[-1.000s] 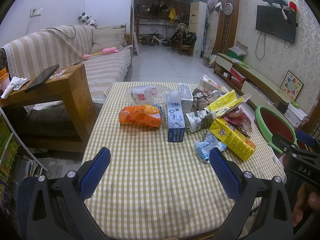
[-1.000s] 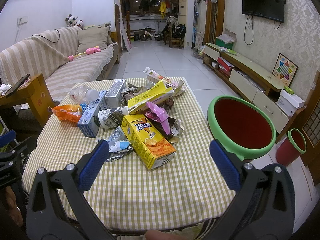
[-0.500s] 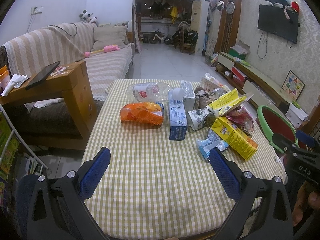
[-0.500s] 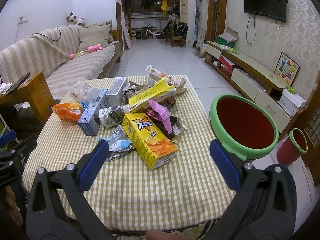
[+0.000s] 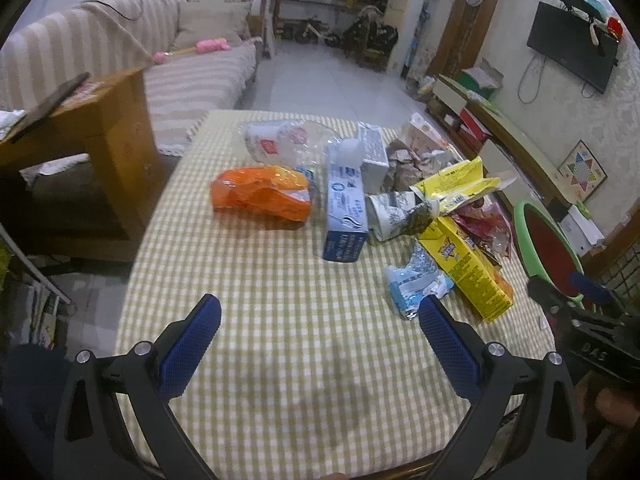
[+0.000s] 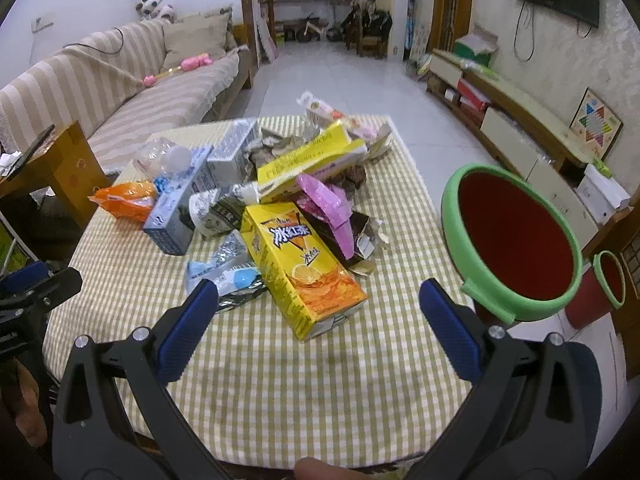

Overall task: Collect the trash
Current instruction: 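Grasp the white toothpaste box with the left tool while the right tool grasps the yellow iced-tea carton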

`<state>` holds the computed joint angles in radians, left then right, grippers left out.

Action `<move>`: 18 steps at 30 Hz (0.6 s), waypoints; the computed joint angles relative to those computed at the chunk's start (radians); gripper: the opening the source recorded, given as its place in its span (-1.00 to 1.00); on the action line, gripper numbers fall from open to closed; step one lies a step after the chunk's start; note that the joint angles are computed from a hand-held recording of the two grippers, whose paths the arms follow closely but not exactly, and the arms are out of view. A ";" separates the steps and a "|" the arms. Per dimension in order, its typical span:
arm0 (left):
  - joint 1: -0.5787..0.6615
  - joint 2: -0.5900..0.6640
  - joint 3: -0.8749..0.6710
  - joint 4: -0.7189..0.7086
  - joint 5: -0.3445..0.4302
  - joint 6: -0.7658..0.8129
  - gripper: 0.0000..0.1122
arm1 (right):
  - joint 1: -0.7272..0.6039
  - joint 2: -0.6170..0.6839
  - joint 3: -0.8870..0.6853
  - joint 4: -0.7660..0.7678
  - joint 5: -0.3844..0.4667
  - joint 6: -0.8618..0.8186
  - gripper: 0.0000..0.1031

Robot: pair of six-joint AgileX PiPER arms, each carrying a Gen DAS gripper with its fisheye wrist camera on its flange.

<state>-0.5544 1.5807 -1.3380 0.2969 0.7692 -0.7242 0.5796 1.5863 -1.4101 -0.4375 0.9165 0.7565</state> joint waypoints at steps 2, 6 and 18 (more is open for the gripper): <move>0.011 0.042 -0.049 -0.027 0.021 0.030 0.69 | -0.030 0.025 -0.015 0.048 0.002 -0.046 0.93; 0.051 0.148 -0.177 -0.132 0.068 0.133 0.69 | -0.085 0.057 -0.027 0.132 -0.010 -0.124 0.93; 0.123 0.504 -0.633 -0.279 0.270 0.298 0.67 | -0.232 0.202 -0.113 0.409 -0.023 -0.401 0.83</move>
